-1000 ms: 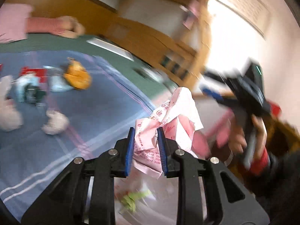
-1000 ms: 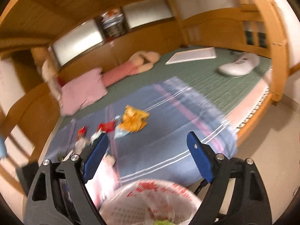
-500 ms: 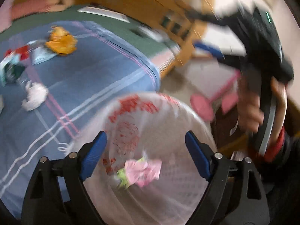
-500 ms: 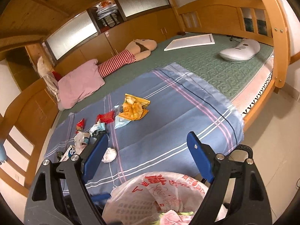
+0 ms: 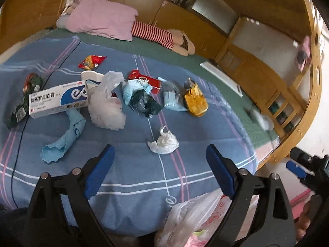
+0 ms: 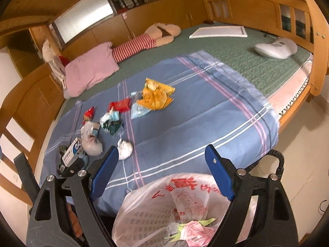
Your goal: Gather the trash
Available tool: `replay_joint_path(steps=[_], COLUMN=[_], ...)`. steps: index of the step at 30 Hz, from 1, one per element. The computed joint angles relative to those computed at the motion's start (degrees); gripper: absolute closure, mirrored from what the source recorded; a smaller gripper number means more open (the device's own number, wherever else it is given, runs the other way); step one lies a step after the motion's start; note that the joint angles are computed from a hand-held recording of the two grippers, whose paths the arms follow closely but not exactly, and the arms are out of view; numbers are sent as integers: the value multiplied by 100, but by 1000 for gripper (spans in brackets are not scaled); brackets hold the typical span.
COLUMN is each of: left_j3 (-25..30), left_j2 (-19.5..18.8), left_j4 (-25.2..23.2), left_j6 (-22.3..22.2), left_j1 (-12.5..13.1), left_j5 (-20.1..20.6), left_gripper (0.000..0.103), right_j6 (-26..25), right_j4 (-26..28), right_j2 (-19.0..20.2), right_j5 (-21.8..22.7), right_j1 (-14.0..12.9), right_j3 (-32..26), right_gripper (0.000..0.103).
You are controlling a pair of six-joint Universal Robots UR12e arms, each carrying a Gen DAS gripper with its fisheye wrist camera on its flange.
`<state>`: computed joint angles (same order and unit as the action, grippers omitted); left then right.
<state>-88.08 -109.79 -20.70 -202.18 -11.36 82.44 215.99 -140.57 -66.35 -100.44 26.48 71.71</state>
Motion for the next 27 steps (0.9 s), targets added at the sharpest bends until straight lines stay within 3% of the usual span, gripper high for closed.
replay_joint_path(steps=[5, 9, 14, 21, 24, 27], left_j3=[-16, -167, -164, -100, -92, -107], left_j2=[7, 115, 132, 118, 127, 156], left_j4=[30, 136, 14, -360, -552, -833], left_j6=[179, -207, -708, -986, -1311, -1985], left_j1=[-86, -50, -107, -87, -81, -32], left_j5=[159, 346, 1166, 1354, 1614, 1864], left_gripper=[12, 12, 12, 10, 8, 7], right_j6=[-85, -151, -179, -77, -20, -35], right_j4=[166, 209, 306, 549, 797, 1207], right_j2=[110, 183, 249, 440, 706, 1112], right_j5=[67, 43, 44, 56, 33, 68], right_j1=[56, 100, 126, 156, 153, 134], right_j3=[-158, -279, -380, -641, -994, -1557], right_gripper=[19, 19, 19, 19, 19, 19])
